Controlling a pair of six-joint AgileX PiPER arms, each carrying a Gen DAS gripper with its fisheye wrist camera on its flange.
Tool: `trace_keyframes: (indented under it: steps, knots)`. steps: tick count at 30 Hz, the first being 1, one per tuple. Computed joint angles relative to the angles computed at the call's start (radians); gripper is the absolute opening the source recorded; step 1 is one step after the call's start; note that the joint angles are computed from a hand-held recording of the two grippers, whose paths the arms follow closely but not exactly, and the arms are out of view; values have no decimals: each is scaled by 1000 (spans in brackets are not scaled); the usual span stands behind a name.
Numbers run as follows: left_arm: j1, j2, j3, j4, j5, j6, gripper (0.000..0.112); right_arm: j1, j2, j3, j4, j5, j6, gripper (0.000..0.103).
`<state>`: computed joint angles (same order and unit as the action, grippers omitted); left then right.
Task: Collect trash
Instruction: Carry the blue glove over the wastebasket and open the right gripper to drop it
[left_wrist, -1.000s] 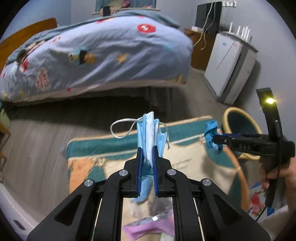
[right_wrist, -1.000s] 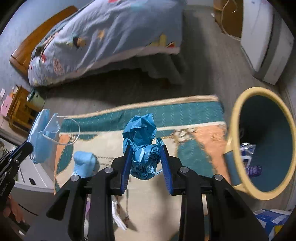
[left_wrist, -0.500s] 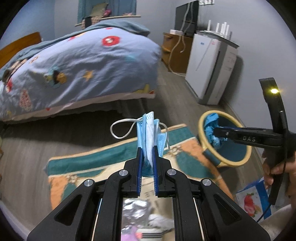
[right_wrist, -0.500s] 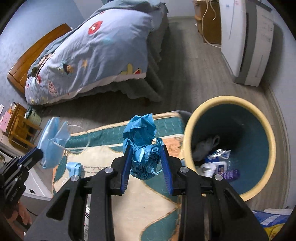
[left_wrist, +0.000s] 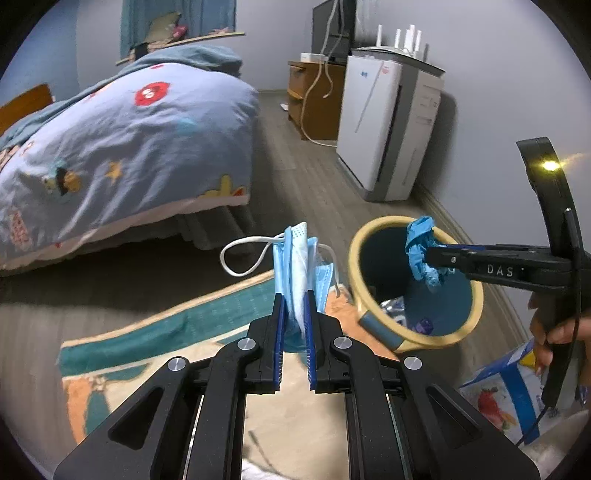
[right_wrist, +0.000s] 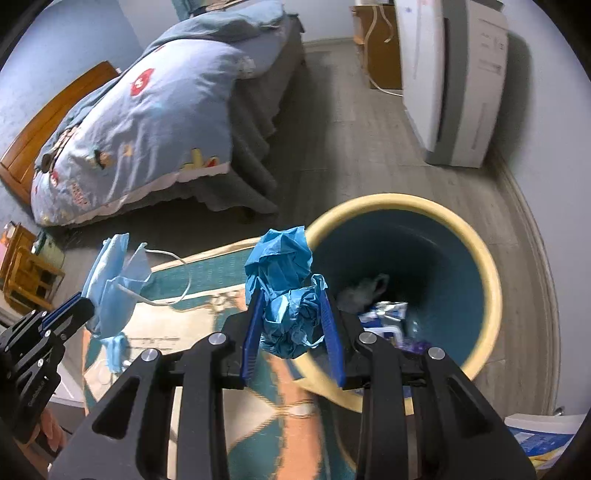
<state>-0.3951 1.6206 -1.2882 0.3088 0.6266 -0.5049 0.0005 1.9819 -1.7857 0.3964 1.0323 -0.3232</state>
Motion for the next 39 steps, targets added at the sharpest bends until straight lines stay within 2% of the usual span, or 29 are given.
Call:
trace_keyframes:
  steps: [15,23,36,37,39]
  knots:
    - [-113,152,-123,40,2,-54,11,-147,62,-58,-15,16,-2,31]
    - [-148,245,-191,-26,0,1,11,-177,103,-75,-72,29,32,31]
    - [-219,360,-285,17,-40,-20,11,-201,123,-89,-80,30,47,31]
    - [-220,363,-284,24,-46,-28,14,-205,118,-81,-63,17,37,32]
    - [-219,363,-282,24,-55,-34,22,-207,113,-76,-55,12,36,41]
